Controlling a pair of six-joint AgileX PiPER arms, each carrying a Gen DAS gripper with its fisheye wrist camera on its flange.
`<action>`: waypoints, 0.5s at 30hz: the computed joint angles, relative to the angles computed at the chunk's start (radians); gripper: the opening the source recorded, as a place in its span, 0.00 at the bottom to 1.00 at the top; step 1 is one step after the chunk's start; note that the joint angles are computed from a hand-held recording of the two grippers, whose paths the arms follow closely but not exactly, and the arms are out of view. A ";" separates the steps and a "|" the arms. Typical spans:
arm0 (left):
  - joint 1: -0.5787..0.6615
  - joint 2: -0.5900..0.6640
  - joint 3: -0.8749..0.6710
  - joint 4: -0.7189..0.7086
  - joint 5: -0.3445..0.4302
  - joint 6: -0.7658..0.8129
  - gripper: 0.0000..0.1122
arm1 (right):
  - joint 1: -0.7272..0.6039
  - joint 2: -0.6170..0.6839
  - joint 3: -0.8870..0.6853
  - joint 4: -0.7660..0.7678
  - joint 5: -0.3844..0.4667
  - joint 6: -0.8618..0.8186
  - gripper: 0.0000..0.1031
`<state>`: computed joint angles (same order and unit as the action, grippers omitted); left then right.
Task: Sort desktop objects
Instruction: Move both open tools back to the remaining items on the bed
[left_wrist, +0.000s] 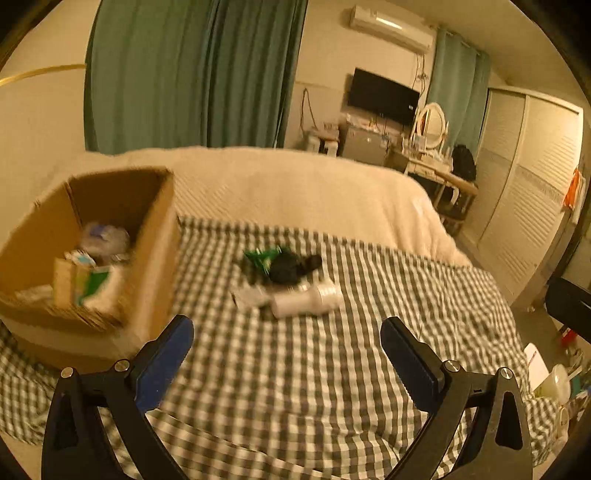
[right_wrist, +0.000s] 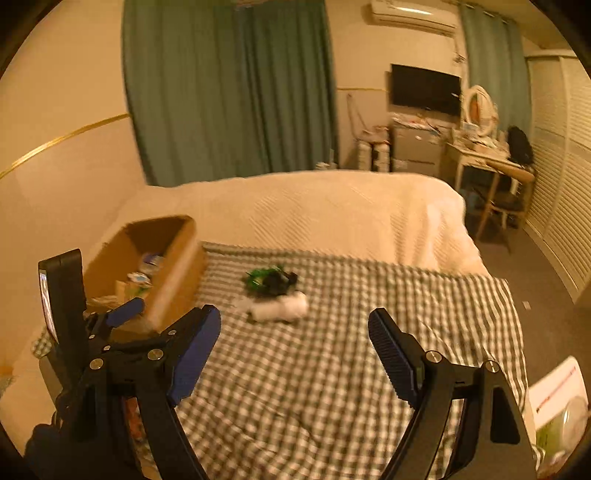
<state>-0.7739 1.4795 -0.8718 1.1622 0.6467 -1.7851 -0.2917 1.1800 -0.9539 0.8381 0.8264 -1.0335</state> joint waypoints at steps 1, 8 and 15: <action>0.000 0.015 0.014 0.017 -0.015 -0.030 0.92 | -0.020 0.019 0.016 0.022 -0.014 -0.038 0.80; 0.048 0.164 0.009 0.106 -0.088 -0.089 0.92 | -0.024 0.253 0.042 0.172 -0.117 -0.204 0.80; 0.199 0.319 -0.077 0.196 -0.136 -0.125 0.92 | 0.127 0.500 -0.051 0.259 -0.221 -0.251 0.80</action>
